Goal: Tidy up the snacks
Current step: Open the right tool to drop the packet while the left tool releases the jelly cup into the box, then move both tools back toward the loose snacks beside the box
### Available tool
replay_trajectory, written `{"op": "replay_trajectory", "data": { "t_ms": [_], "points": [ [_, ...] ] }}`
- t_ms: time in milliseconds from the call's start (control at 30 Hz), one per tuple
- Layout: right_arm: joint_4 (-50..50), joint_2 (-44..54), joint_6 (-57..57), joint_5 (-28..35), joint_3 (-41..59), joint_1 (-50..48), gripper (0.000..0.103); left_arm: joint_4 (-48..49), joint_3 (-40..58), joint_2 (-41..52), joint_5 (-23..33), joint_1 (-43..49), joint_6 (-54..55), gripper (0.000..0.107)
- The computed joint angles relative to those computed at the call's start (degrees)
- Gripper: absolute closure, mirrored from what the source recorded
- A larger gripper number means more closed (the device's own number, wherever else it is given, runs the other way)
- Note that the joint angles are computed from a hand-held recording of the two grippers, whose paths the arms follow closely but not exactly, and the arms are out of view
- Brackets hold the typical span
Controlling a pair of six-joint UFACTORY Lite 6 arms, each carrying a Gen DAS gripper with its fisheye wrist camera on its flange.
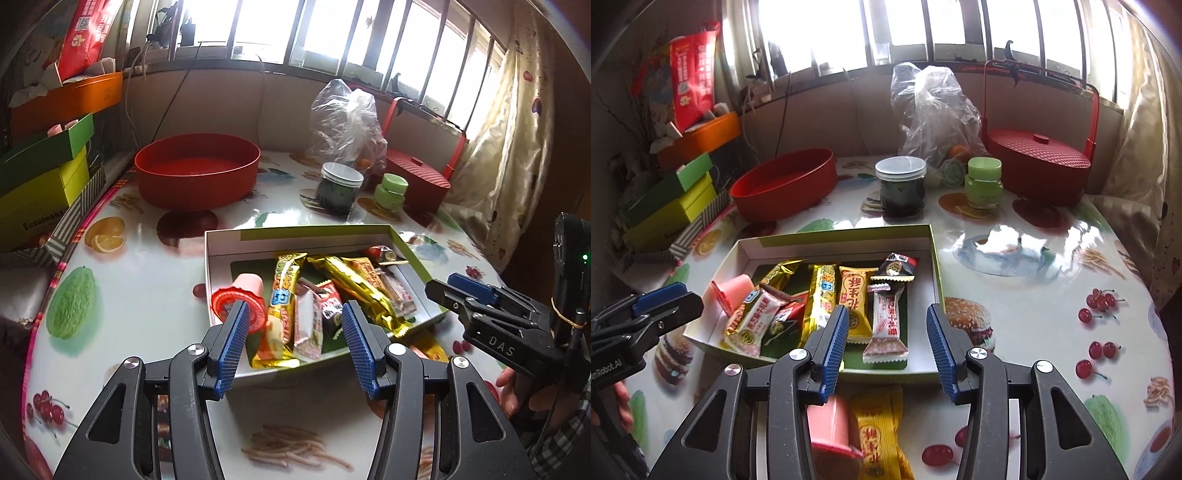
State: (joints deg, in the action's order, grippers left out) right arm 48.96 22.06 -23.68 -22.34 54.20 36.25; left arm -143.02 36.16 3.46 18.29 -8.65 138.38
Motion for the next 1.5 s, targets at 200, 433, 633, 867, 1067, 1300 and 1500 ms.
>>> {"op": "replay_trajectory", "data": {
  "t_ms": [200,433,633,867,1067,1300,1500],
  "points": [
    [-1.3,-2.5,3.5,-1.7,-4.3,1.1,0.060,-4.4,-3.4,-3.1,-0.2,-1.2,3.9,0.054],
    [-3.2,-5.1,7.8,-3.8,-8.9,2.1,0.059,-8.5,-6.4,-5.8,-0.6,-3.2,7.5,0.054],
    [-5.9,-8.2,12.8,-5.7,-14.5,2.7,0.059,-6.5,-8.8,-7.7,0.1,-4.0,4.7,0.054],
    [-9.6,-10.6,19.4,-7.2,-21.1,3.1,0.059,-7.0,-10.7,-8.7,0.6,-6.0,4.1,0.054],
    [-13.4,-8.9,22.9,-6.5,-21.1,2.7,0.059,-7.5,-11.7,-9.4,0.6,-7.3,3.8,0.054],
    [-16.2,-4.8,23.2,-4.8,-17.7,3.1,0.059,-4.8,-11.9,-8.9,1.4,-6.5,1.4,0.054],
    [-12.3,-1.4,18.3,-2.7,-13.4,4.2,0.059,-2.0,-11.3,-7.8,1.7,-6.6,-1.3,0.054]
  ]
}}
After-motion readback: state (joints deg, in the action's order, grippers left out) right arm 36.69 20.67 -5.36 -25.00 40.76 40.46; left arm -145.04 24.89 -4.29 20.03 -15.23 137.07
